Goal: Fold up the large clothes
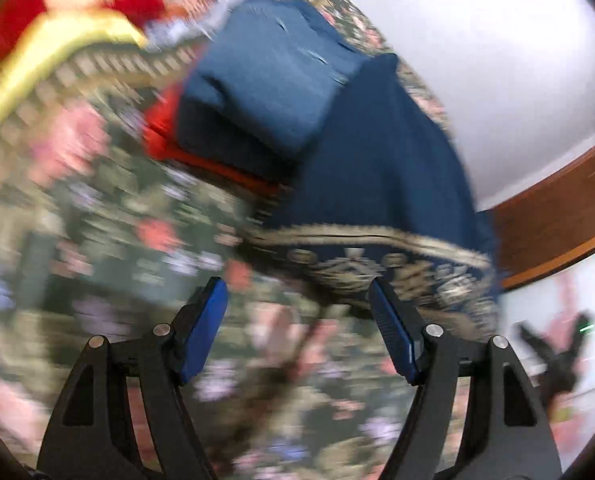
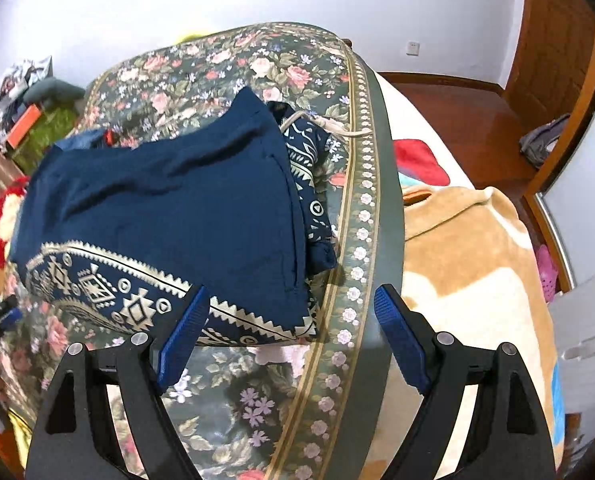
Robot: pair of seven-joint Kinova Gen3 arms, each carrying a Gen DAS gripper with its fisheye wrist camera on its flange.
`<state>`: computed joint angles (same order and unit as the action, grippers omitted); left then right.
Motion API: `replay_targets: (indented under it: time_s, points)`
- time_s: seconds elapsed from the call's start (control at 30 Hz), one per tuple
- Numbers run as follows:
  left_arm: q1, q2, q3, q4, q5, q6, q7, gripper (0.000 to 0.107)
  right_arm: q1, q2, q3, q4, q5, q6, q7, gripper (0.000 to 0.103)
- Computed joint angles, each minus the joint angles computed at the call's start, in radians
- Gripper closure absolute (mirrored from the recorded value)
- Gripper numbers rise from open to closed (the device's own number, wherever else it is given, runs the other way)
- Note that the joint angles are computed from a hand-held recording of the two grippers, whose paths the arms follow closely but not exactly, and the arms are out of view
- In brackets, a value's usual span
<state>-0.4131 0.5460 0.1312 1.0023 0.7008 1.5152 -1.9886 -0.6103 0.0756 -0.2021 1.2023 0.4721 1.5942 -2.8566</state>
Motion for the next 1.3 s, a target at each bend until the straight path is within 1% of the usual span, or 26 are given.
replay_targets:
  time_s: [0.07,0.2,0.4,0.53,0.6,0.63,0.67,0.7,0.73,0.8,0.87,0.93,1.07,1.13,1.2,1.3]
  points:
    - [-0.014,0.032,0.019,0.019,0.065,0.009,0.039,0.035,0.002,0.015,0.001,-0.017,-0.007,0.004,0.019,0.021]
    - [-0.023,0.081,0.046,0.062,0.162,-0.025,0.078,0.035,-0.011,0.028,0.004,-0.028,0.000,-0.003,0.043,0.021]
    - [-0.016,0.092,0.069,0.169,0.270,-0.170,0.049,0.035,-0.021,0.062,0.020,-0.058,-0.016,-0.021,0.098,0.021]
    - [-0.001,0.064,0.073,0.230,0.302,-0.258,-0.011,0.035,-0.032,0.084,0.032,-0.077,-0.025,-0.032,0.120,0.021]
    - [0.007,0.049,0.071,0.255,0.314,-0.289,-0.020,0.036,-0.039,0.093,0.037,-0.086,-0.030,-0.034,0.123,0.021]
    - [0.006,0.042,0.070,0.265,0.318,-0.294,-0.025,0.038,-0.042,0.096,0.040,-0.089,-0.033,-0.036,0.124,0.021]
    - [0.006,0.036,0.068,0.273,0.322,-0.301,-0.033,0.045,-0.046,0.101,0.041,-0.095,-0.035,-0.034,0.126,0.021]
    - [-0.004,0.022,0.073,0.292,0.337,-0.300,-0.056,0.061,-0.051,0.106,0.043,-0.103,-0.035,-0.029,0.130,0.021]
    - [-0.016,0.003,0.075,0.314,0.349,-0.291,-0.078,0.068,-0.057,0.111,0.045,-0.110,-0.034,-0.023,0.134,0.021]
    - [0.002,-0.047,0.053,0.329,0.337,-0.314,-0.084,0.085,-0.072,0.122,0.048,-0.131,-0.028,-0.004,0.139,0.021]
    - [0.020,-0.079,0.034,0.325,0.313,-0.326,-0.089,0.092,-0.086,0.133,0.052,-0.158,-0.022,0.018,0.147,0.021]
    - [0.027,-0.121,0.022,0.326,0.295,-0.327,-0.108,0.096,-0.106,0.143,0.057,-0.190,-0.009,0.040,0.153,0.021]
    - [0.015,-0.216,0.012,0.347,0.329,-0.313,-0.193,0.100,-0.152,0.176,0.072,-0.286,0.040,0.087,0.185,0.021]
    - [0.021,-0.253,-0.013,0.318,0.316,-0.275,-0.248,0.101,-0.177,0.202,0.086,-0.350,0.064,0.106,0.213,0.021]
    - [0.035,-0.289,-0.027,0.294,0.309,-0.261,-0.298,0.101,-0.202,0.233,0.103,-0.420,0.082,0.118,0.249,0.021]
    - [0.035,-0.351,-0.057,0.313,0.338,-0.243,-0.378,0.101,-0.226,0.279,0.130,-0.507,0.080,0.110,0.310,0.021]
